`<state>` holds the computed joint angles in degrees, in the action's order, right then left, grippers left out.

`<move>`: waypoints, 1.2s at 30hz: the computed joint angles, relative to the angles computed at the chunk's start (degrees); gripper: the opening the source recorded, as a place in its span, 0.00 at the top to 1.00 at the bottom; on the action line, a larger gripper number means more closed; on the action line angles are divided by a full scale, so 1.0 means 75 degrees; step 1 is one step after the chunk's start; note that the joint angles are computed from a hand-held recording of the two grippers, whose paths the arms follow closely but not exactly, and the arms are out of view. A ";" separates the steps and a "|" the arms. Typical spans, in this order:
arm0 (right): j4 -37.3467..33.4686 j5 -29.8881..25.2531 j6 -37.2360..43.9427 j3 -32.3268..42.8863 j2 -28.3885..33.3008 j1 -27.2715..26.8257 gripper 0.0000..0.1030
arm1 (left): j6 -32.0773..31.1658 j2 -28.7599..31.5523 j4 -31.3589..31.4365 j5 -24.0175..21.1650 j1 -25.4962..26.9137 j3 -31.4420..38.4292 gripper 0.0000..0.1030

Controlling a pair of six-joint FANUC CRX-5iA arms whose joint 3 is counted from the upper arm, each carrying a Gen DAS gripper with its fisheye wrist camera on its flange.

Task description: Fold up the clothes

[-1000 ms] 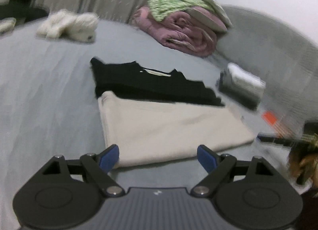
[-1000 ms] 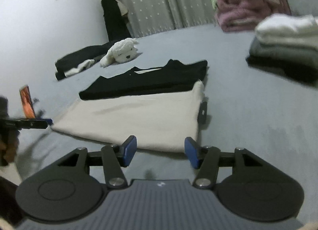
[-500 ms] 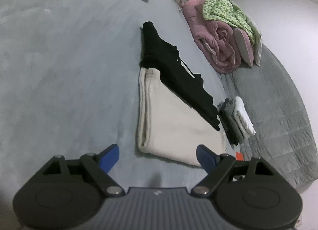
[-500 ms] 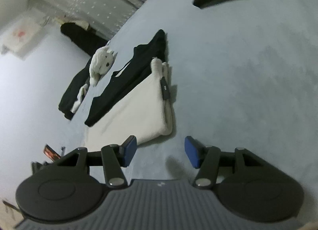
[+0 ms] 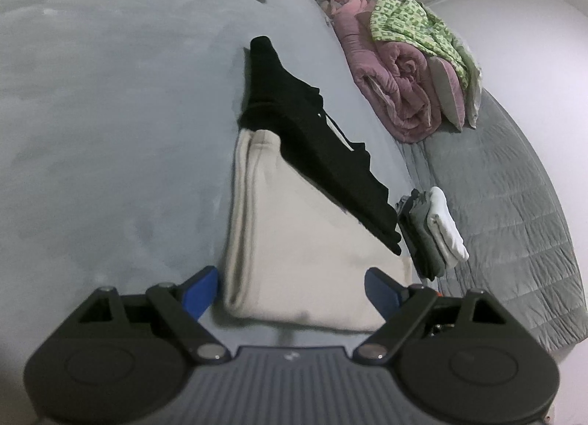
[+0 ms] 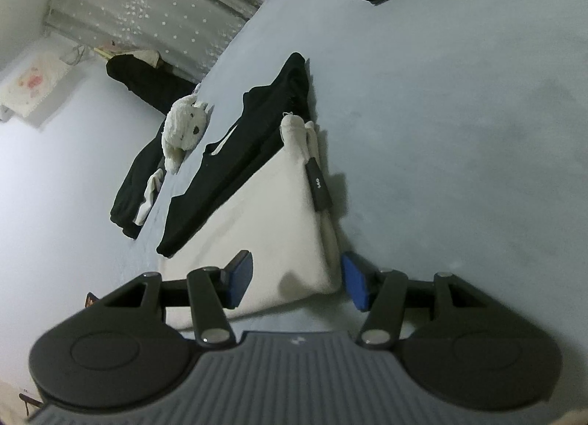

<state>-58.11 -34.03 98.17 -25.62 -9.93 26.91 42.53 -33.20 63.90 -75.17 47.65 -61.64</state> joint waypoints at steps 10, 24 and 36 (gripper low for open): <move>-0.0808 -0.0186 0.0824 0.0035 0.0139 -0.0334 0.46 | -0.0133 -0.0067 0.0504 0.0741 -0.0701 -0.0155 0.23; -0.1841 -0.0893 0.1176 0.0200 0.0422 -0.0882 0.76 | 0.0746 0.0214 0.0606 0.0956 -0.0882 -0.0189 0.83; -0.2283 -0.0605 0.1250 0.0203 0.0256 -0.0745 0.76 | 0.1145 0.0156 0.1304 0.1331 -0.1404 -0.0300 0.83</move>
<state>-75.23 -38.56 107.55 -24.10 -8.01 21.33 51.12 -32.03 73.68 -65.19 37.12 -63.88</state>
